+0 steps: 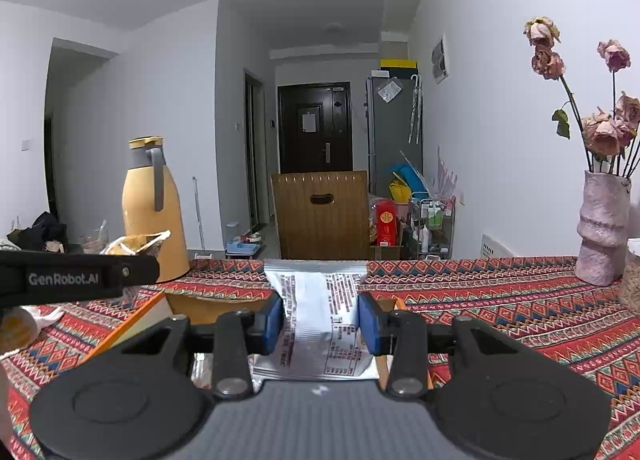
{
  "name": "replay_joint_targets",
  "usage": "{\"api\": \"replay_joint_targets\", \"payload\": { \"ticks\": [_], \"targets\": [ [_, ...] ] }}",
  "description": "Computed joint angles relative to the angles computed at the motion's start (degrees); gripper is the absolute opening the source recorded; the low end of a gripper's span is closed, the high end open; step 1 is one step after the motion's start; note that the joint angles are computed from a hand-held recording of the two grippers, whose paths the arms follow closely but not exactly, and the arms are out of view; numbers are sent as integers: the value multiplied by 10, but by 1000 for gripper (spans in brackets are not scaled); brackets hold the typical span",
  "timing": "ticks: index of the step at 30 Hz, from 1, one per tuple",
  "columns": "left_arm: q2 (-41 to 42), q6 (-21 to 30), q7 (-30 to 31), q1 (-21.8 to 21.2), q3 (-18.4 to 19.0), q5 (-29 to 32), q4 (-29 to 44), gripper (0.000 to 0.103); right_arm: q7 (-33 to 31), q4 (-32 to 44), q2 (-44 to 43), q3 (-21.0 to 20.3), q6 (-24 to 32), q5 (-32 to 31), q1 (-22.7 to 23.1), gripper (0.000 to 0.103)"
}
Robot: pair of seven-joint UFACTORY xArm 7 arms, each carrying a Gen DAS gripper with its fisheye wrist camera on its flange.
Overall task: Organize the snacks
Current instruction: 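Carry both packets over the open box and release them inside, then withdraw both grippers from the box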
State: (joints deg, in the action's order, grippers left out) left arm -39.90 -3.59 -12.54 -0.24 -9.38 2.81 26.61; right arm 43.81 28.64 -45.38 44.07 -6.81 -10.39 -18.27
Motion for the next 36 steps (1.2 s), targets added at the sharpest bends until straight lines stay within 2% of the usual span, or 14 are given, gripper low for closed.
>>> {"api": "replay_joint_targets", "payload": {
  "ticks": [3, 7, 13, 18, 22, 24, 25, 27, 28, 29, 31, 33, 35, 36],
  "targets": [
    [31, -18, -14, 34, -28, 0, 15, 49, 10, 18, 19, 31, -16, 4, -43, 39],
    [60, -45, -25, 60, -47, 0, 19, 49, 19, 31, 35, 70, -37, 12, -96, 39],
    [86, -66, -17, 59, -41, -4, 11, 49, 7, 22, 70, 93, -67, 28, -109, 39],
    [95, -64, -14, 69, -48, -10, 11, 49, -7, 25, 81, 113, -54, 34, -118, 39],
    [99, -63, -9, 60, -40, -11, 9, 50, -3, 27, 81, 121, -41, 33, -123, 39],
    [97, -61, -7, 44, -25, -13, 7, 56, 0, 29, 82, 124, -36, 30, -126, 39],
    [95, -60, -8, 46, -26, -15, 5, 62, 2, 30, 82, 124, -35, 28, -126, 39],
    [90, -63, -13, 62, -40, -19, 4, 65, 5, 30, 81, 124, -30, 25, -126, 42],
    [90, -62, -15, 59, -36, -21, 3, 75, 8, 31, 79, 124, -27, 23, -129, 42],
    [89, -63, -19, 65, -40, -24, 4, 80, 11, 32, 78, 124, -24, 22, -129, 44],
    [85, -63, -29, 93, -64, -29, 3, 96, 17, 36, 84, 125, -20, 18, -131, 62],
    [85, -62, -37, 105, -72, -31, 5, 103, 25, 36, 79, 128, -15, 16, -137, 93],
    [85, -55, -44, 116, -80, -30, 8, 103, 34, 37, 74, 133, -11, 13, -143, 102],
    [87, -52, -46, 113, -76, -29, 10, 103, 38, 36, 76, 131, -12, 10, -142, 103]
  ]
}}
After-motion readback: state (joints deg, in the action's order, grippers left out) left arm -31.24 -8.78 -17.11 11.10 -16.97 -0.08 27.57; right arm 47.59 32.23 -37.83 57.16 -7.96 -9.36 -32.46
